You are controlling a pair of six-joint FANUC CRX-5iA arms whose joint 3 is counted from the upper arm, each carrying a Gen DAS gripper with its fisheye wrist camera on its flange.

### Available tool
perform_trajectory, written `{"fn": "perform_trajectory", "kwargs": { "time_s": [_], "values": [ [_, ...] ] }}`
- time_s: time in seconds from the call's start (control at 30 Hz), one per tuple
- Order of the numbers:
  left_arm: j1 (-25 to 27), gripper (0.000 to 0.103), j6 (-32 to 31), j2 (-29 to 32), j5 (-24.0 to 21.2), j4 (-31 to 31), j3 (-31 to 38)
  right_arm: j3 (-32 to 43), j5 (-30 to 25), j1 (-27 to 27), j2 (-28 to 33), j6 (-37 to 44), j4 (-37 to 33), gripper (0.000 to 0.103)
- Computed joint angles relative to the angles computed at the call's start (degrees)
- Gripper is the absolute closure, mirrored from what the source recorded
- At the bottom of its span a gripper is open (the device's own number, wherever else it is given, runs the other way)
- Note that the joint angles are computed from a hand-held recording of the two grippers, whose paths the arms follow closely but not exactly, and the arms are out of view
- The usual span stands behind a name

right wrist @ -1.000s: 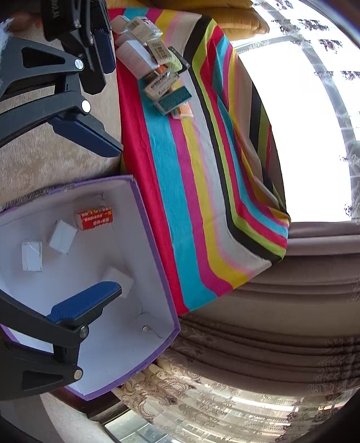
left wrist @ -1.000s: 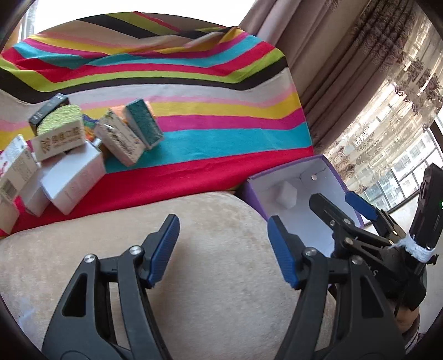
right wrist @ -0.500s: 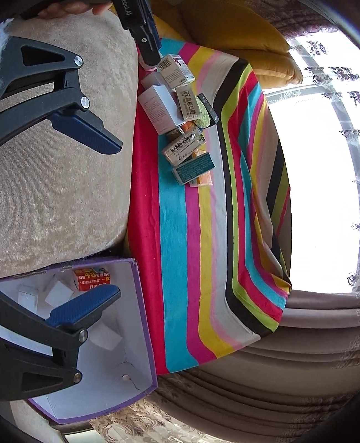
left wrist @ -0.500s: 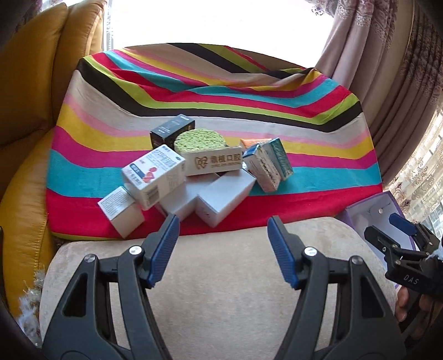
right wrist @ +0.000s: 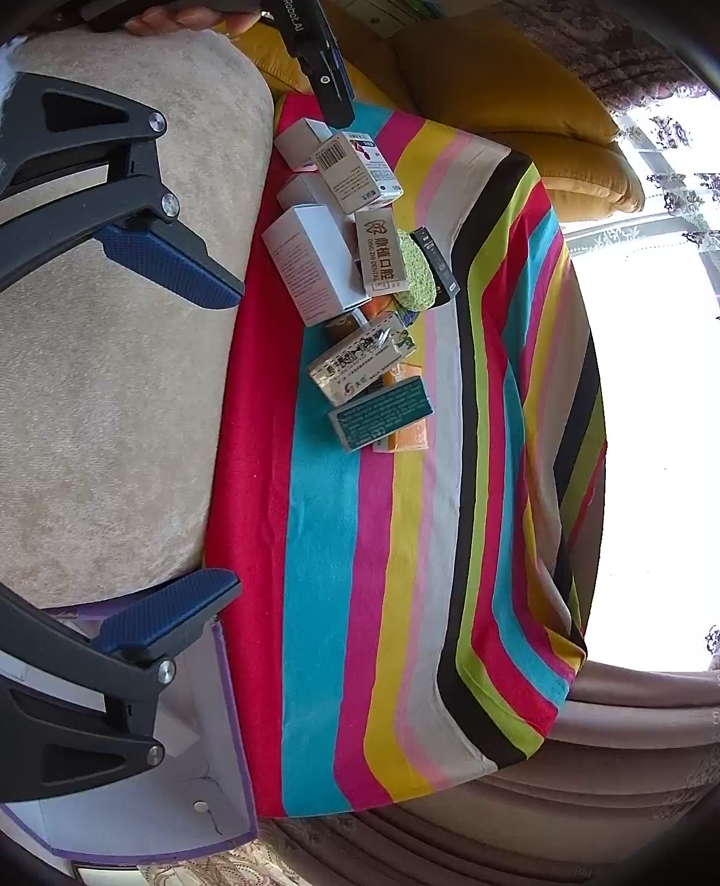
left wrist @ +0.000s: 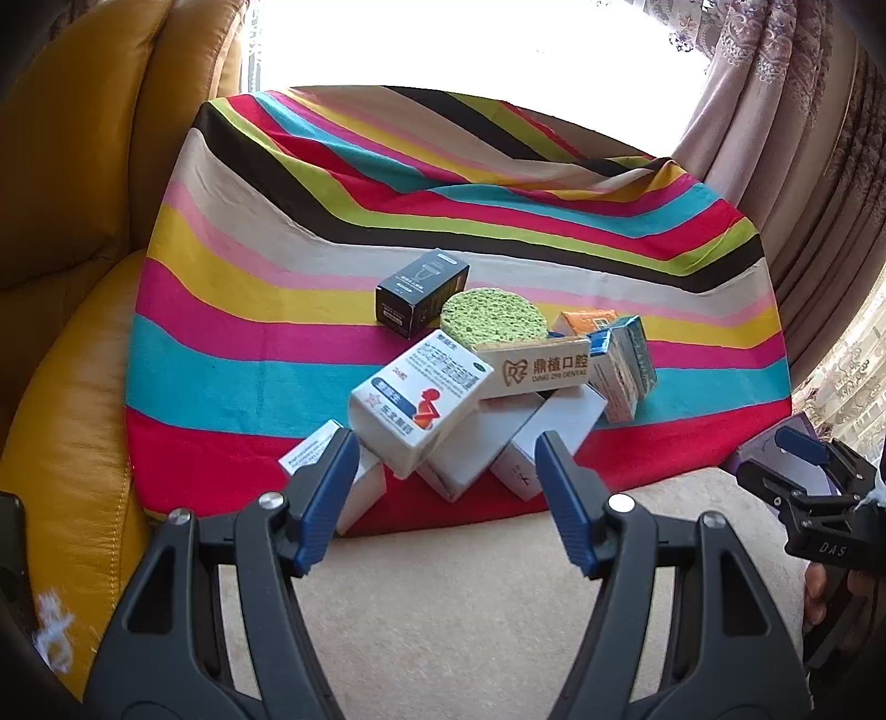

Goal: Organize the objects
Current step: 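Return left tool to the pile and grasp the white box with blue-red print, then grasp the tan dental box with the right tool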

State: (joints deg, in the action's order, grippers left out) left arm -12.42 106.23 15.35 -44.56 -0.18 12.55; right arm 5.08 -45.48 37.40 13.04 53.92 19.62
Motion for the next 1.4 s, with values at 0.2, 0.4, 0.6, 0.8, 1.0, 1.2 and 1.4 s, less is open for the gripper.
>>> {"fn": "perform_trajectory", "kwargs": {
  "time_s": [0.2, 0.4, 0.6, 0.8, 1.0, 1.2, 1.4],
  "values": [
    [1.2, 0.033, -4.2, 3.1, -2.4, 1.2, 3.3, 5.5, -1.8, 0.1, 4.0, 3.2, -1.4, 0.007],
    [2.3, 0.033, -8.5, 6.4, -5.5, 4.2, 6.1, 10.8, -3.8, 0.4, 7.7, 7.3, -3.1, 0.007],
    [3.4, 0.036, -12.7, 7.7, -5.6, 8.2, 6.0, 15.1, -5.0, 1.6, 10.8, 8.4, -2.8, 0.007],
    [4.4, 0.057, -18.3, 7.2, -3.2, 14.4, 2.7, 18.5, -6.4, 3.2, 13.6, 6.6, -0.8, 0.007],
    [5.9, 0.058, -21.3, 4.1, 3.4, 21.5, -4.6, 23.4, -9.1, 4.6, 17.6, 4.1, 1.6, 0.007],
    [6.9, 0.058, -20.4, 0.5, 10.5, 25.4, -11.3, 29.1, -11.8, 5.8, 22.4, 1.4, 4.9, 0.007],
    [7.6, 0.058, -25.4, -0.1, 13.5, 33.2, -15.5, 33.7, -14.0, 6.4, 25.9, 0.2, 6.7, 0.006]
  ]
}}
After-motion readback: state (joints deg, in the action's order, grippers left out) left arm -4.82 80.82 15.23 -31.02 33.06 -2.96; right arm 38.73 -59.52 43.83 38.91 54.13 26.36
